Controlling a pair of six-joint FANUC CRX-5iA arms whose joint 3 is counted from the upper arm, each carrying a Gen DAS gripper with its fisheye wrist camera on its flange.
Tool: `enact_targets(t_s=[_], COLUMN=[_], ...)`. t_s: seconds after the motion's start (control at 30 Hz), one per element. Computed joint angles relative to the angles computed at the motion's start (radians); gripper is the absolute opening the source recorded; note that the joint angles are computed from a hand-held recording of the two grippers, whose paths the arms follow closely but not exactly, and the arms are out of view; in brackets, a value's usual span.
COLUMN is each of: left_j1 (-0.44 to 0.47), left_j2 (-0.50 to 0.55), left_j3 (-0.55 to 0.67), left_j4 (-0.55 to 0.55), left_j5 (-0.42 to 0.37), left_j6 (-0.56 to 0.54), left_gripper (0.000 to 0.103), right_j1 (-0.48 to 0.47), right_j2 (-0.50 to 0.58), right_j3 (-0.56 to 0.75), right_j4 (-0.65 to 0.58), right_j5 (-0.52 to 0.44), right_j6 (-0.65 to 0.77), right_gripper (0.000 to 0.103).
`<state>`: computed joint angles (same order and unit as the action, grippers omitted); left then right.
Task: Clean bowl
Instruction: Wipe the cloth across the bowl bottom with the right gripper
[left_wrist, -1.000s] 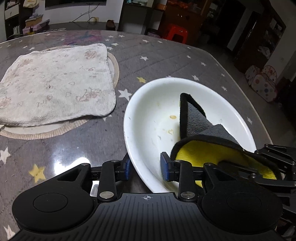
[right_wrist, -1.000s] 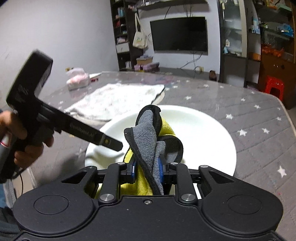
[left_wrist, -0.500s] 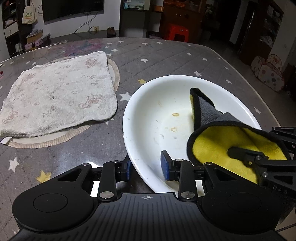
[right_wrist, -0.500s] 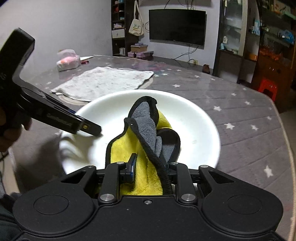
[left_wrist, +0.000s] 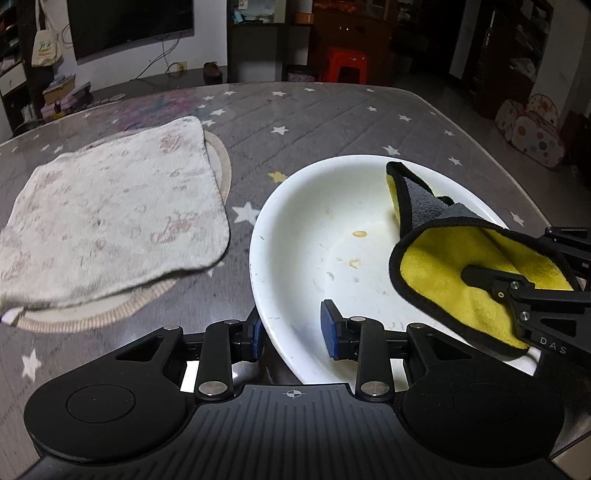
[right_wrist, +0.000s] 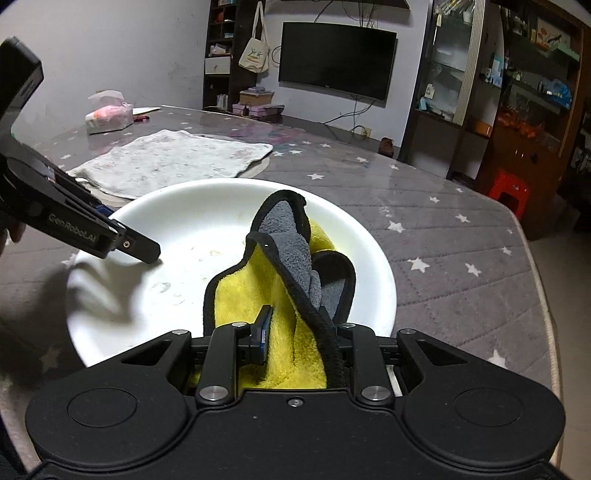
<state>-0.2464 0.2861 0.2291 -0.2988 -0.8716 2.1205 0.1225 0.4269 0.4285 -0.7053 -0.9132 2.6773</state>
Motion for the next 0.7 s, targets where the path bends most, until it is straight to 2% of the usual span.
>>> enact_targets(t_s=[0.4, 0.57, 0.7], left_j1=[0.029, 0.037, 0.038], left_j2=[0.082, 0.088, 0.082], left_j3=[0.106, 0.11, 0.108], left_j4=[0.016, 0.033, 0.045], left_j5=[-0.026, -0.025, -0.04], left_j6=[-0.112, -0.109, -0.061], left_gripper=[0.034, 0.033, 0.032], right_j1=[0.017, 0.02, 0.021], right_j2=[0.031, 0.047, 0.042], right_j3=[0.022, 0.04, 0.031], right_j4=[0.023, 0.032, 0.03], right_j5=[0.069, 0.073, 0.081], right_j6=[0.037, 0.033, 0.03], right_gripper=[0.024, 0.024, 0.024])
